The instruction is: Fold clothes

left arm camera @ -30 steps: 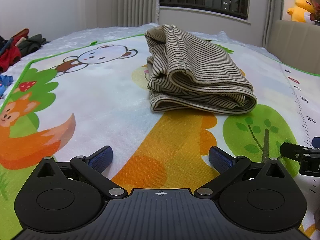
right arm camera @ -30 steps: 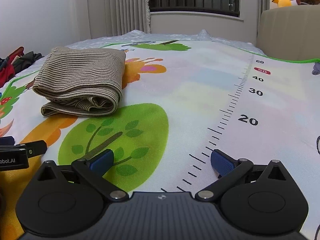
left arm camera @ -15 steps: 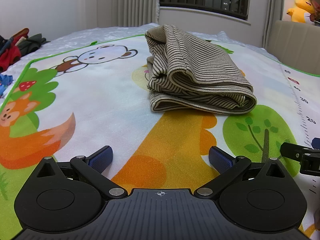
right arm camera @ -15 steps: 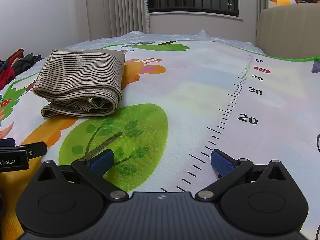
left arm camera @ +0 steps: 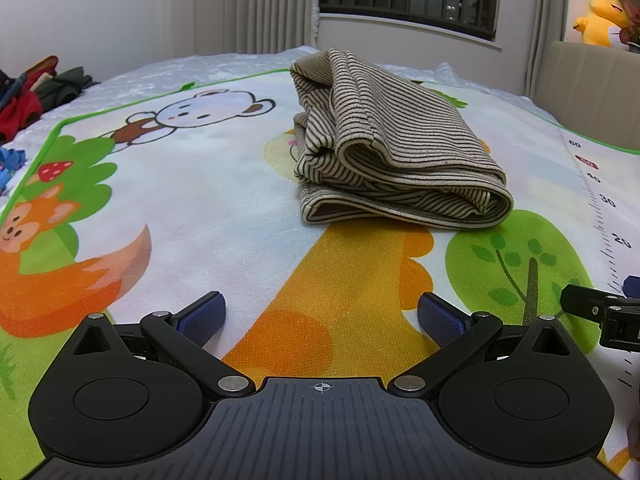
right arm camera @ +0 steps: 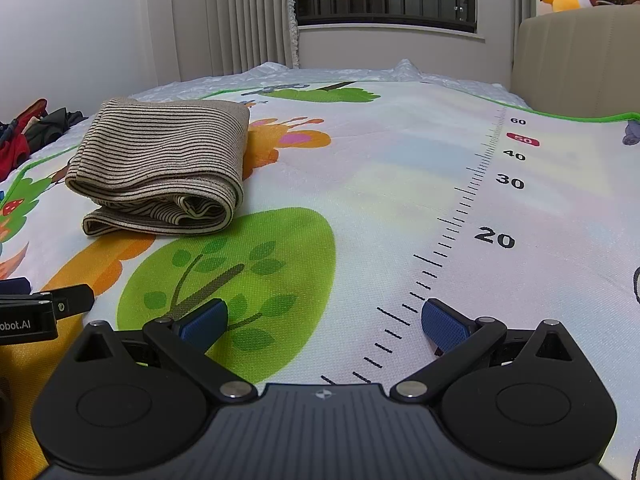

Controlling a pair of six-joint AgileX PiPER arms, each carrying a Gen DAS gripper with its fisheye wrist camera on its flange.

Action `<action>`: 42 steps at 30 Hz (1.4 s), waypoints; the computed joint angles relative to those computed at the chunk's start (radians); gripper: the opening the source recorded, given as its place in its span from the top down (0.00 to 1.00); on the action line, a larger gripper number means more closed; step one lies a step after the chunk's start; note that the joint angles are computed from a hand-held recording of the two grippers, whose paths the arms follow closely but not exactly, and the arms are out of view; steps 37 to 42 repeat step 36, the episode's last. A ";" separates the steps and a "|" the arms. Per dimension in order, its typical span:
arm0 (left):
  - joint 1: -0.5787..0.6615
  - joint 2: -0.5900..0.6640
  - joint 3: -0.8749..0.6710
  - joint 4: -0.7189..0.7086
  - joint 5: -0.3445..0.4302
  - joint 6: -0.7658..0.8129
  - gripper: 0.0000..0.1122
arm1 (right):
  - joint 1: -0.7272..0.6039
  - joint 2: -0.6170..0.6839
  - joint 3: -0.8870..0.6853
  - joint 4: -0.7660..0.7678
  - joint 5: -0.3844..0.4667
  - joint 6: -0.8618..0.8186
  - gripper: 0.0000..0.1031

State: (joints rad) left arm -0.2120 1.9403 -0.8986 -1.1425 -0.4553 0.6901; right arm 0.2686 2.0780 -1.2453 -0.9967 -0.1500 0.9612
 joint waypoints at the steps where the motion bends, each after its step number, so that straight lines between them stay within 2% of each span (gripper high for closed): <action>1: 0.000 0.000 0.000 0.000 0.000 0.000 0.08 | 0.000 0.000 0.001 -0.001 0.000 0.001 0.00; 29: -0.006 0.000 0.000 -0.011 -0.005 0.007 0.08 | -0.011 -0.001 0.002 -0.022 -0.014 0.019 0.00; 42: -0.001 -0.004 0.013 0.034 -0.009 -0.036 0.08 | -0.014 0.001 0.000 -0.047 -0.017 0.043 0.00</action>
